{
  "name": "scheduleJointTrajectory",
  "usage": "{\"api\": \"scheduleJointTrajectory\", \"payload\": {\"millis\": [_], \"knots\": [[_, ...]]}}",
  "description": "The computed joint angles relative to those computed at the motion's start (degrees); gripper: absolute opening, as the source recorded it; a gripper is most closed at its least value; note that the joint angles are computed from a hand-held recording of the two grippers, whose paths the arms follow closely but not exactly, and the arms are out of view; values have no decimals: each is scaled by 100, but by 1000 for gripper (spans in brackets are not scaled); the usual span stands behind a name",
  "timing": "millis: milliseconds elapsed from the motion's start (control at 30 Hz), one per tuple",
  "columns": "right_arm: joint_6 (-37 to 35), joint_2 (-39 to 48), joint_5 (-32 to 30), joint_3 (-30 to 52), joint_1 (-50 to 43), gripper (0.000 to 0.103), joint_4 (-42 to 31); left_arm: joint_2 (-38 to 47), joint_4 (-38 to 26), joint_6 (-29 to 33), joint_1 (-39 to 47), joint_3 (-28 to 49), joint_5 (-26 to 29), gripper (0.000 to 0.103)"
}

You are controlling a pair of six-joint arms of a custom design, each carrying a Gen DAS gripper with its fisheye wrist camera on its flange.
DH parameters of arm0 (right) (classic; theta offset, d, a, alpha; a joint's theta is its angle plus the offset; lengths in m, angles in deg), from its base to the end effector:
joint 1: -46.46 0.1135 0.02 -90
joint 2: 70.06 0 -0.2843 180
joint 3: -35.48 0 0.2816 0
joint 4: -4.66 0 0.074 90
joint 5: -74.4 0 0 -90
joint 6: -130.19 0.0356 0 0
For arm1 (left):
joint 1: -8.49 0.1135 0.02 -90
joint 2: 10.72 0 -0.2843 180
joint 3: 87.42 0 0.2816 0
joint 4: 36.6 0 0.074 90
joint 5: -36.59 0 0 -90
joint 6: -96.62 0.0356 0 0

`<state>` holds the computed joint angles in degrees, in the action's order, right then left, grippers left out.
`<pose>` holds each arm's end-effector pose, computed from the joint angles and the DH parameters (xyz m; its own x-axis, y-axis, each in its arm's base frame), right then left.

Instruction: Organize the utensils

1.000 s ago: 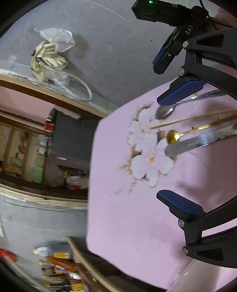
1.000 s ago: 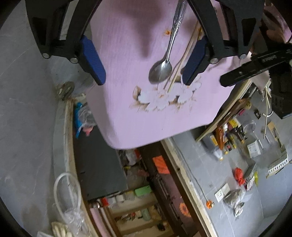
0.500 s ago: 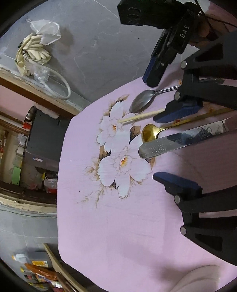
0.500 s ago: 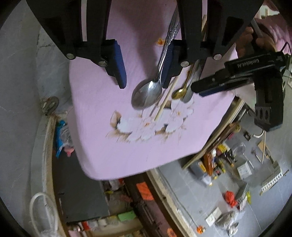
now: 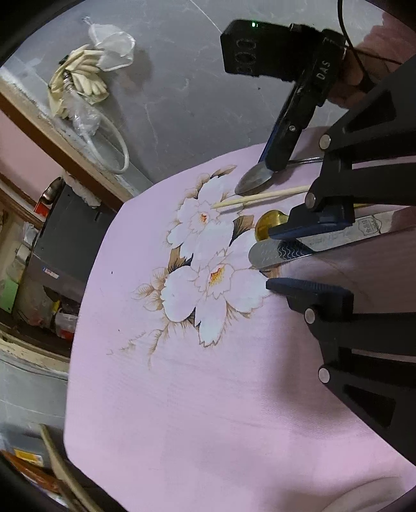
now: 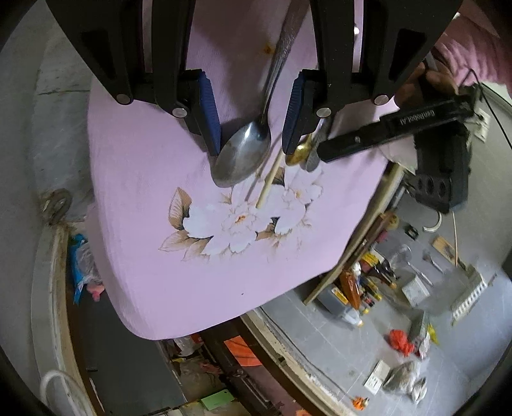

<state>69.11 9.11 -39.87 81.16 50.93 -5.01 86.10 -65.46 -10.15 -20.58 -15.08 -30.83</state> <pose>0.2771 0.0363 0.1645 -0.7758 0.3815 -0.5025 0.0060 0.8008 0.5989 0.3201 -0.1936 0.1934 -0.8586 0.1725 -0.4828 0.4191 0.7785 -0.4672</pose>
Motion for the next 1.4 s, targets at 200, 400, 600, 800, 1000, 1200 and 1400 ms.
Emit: {"api": "scheduleJointTrajectory", "payload": {"millis": [200, 400, 600, 800, 1000, 1200, 1400], "knots": [[248, 367, -95, 142, 67, 24, 304, 118, -49, 24, 22, 101, 180, 23], [604, 480, -194, 92, 121, 9, 650, 237, -346, 168, 87, 299, 331, 13], [734, 355, -70, 79, 246, 7, 653, 398, -724, 252, 95, 599, 501, 9], [660, 13, 82, 57, 238, 6, 322, 335, -1172, 551, -24, 863, 406, 3], [558, -269, 395, 205, 341, 5, -320, 267, -1734, 899, -226, 1062, 14, 3], [636, -413, 503, 144, 284, 4, -657, 511, -2341, 1198, -249, 1521, -215, 5], [922, -540, 477, -91, 202, 4, -568, 653, -2628, 1288, -182, 1720, -19, 5]]}}
